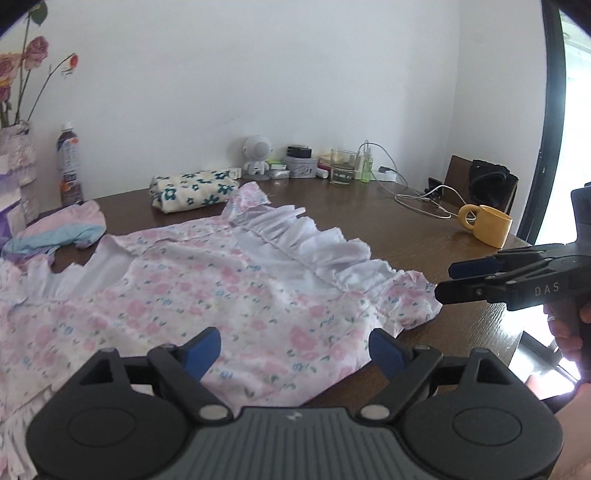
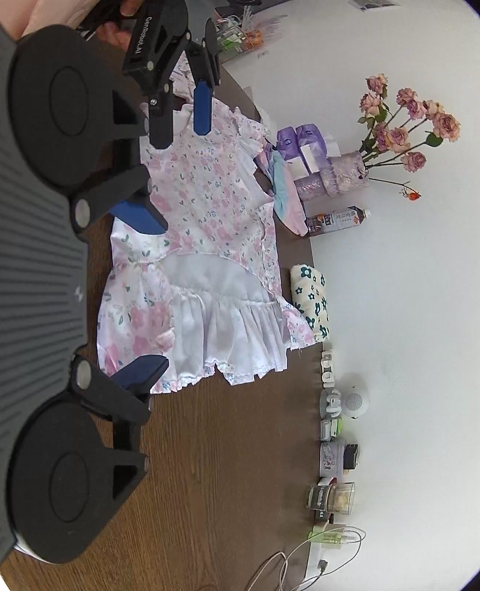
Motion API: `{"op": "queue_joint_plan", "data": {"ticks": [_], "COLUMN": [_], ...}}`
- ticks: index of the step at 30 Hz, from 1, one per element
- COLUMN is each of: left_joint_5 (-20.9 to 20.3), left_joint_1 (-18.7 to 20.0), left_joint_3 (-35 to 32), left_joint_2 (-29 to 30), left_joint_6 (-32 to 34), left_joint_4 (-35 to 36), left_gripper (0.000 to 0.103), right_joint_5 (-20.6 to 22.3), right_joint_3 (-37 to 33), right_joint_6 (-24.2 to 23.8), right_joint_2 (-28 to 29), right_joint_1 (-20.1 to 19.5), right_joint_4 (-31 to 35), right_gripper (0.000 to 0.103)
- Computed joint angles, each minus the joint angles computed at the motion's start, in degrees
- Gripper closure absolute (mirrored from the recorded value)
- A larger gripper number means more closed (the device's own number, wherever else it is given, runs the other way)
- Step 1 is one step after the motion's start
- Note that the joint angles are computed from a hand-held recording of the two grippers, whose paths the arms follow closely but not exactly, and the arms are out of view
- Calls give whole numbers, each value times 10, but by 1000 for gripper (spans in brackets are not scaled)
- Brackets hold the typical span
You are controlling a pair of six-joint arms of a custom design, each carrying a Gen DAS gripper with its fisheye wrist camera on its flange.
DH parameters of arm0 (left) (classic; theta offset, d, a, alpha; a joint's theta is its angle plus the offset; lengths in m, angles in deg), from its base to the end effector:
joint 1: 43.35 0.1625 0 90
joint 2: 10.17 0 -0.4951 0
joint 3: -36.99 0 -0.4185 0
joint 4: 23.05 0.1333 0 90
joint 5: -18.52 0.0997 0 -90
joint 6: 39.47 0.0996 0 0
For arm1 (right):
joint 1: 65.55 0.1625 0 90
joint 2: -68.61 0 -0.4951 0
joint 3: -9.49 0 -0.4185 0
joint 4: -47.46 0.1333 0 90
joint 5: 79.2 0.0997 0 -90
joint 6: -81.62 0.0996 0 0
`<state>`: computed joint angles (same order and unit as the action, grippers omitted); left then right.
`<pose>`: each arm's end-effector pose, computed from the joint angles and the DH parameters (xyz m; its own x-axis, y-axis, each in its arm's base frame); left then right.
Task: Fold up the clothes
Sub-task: 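Open both grippers and release the lining onto the dress, then grasp the pink floral dress hem with both grippers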
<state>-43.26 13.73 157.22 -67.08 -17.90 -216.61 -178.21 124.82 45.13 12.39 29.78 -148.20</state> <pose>-0.1698 -0.5942 0.2008 -0.6897 0.4425 -0.5732 0.7188 0.5141 -0.4681 0.1757 -0.6165 0.2196 -0.7611 -0.3900 0.5183 -0.6424 0.5633 -0.5196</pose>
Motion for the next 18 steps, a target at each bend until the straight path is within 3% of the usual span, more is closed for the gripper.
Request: {"op": "queue_joint_plan", "data": {"ticks": [7, 18], "left_joint_5": [44, 65], "left_joint_1": [-3, -8], "left_joint_3": [38, 47], "left_joint_2": [-21, -23], "left_joint_6": [-39, -62], "left_joint_4": [-20, -27], "left_gripper": [16, 16], "right_joint_5": [-7, -49], "right_joint_3": [26, 26], "right_joint_6": [-1, 14], "right_joint_2": [27, 39], "right_joint_1": [20, 31], "right_joint_4": [-54, -73], "right_gripper": [25, 24]}}
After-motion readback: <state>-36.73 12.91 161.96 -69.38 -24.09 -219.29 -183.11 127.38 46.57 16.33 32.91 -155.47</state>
